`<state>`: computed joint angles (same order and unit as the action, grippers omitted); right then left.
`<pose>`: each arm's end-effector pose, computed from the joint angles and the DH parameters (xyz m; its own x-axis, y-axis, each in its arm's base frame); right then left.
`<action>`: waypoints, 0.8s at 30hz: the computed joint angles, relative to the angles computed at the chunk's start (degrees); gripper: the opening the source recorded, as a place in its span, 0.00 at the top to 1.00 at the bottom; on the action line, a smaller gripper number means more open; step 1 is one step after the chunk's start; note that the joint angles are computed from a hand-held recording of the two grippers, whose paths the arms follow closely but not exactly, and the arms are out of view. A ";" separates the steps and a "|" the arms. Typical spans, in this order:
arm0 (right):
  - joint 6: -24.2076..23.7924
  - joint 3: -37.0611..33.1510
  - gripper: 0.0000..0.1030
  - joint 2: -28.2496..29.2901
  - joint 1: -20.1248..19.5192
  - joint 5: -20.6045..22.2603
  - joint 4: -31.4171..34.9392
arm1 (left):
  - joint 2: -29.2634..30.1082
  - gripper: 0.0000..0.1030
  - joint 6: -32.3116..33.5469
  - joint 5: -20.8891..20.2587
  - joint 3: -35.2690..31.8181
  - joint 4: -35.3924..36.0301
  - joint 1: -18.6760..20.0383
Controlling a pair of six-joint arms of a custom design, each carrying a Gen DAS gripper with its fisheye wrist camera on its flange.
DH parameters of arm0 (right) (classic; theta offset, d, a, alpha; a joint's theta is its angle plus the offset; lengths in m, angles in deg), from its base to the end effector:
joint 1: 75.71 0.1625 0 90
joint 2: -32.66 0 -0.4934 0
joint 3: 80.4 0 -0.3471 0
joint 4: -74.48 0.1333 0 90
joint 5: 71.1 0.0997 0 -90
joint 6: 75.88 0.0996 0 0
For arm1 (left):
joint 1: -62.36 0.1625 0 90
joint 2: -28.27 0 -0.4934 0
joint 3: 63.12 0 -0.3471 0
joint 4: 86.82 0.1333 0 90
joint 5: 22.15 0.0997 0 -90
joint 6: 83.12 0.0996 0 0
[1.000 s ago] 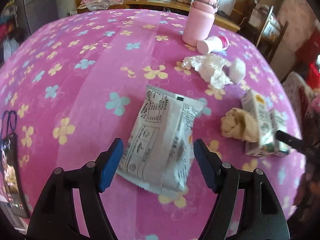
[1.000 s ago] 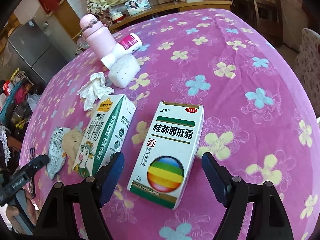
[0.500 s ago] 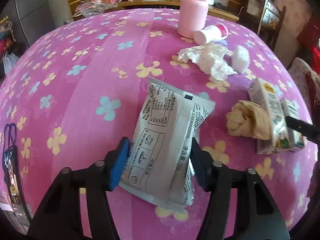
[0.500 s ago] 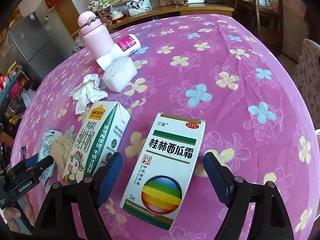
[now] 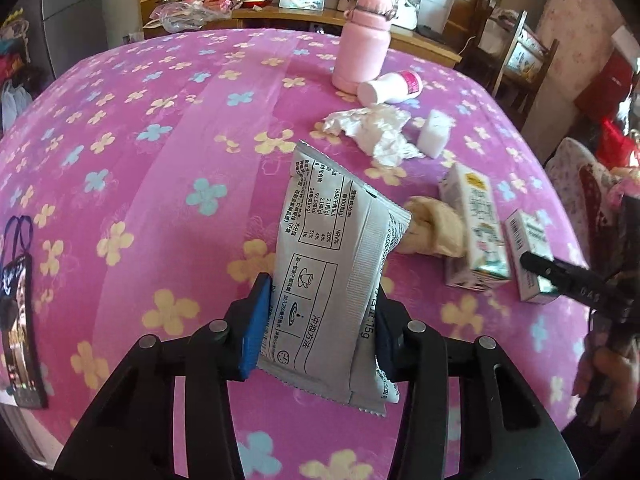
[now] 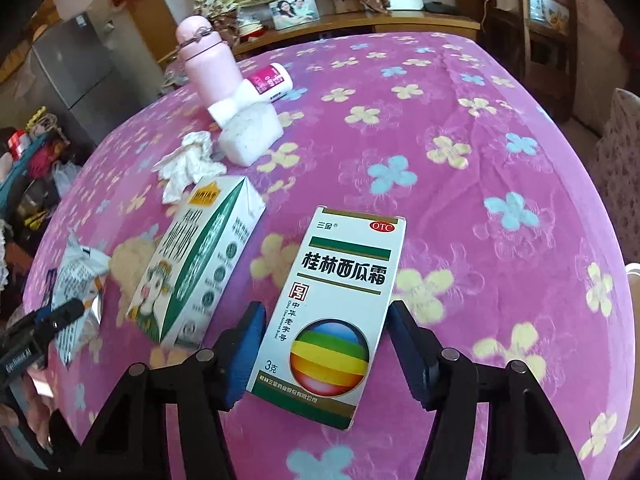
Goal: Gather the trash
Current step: 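Grasp the white snack wrapper with the left tool while the right tool grasps the white-green medicine box, then carry the wrapper and medicine box over the white bucket with both tools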
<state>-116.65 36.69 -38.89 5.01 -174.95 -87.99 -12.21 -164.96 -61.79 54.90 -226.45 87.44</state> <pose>0.0222 -0.5426 0.3417 -0.8063 -0.3750 0.4574 -0.5054 0.8385 -0.2036 -0.3716 -0.4058 0.0411 -0.7843 -0.2671 -0.5599 0.1691 0.7764 -0.6072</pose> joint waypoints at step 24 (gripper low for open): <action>-4.95 0.43 0.55 -14.84 -8.54 10.36 8.29 | 13.24 0.58 19.39 -3.22 -17.44 -8.49 -3.03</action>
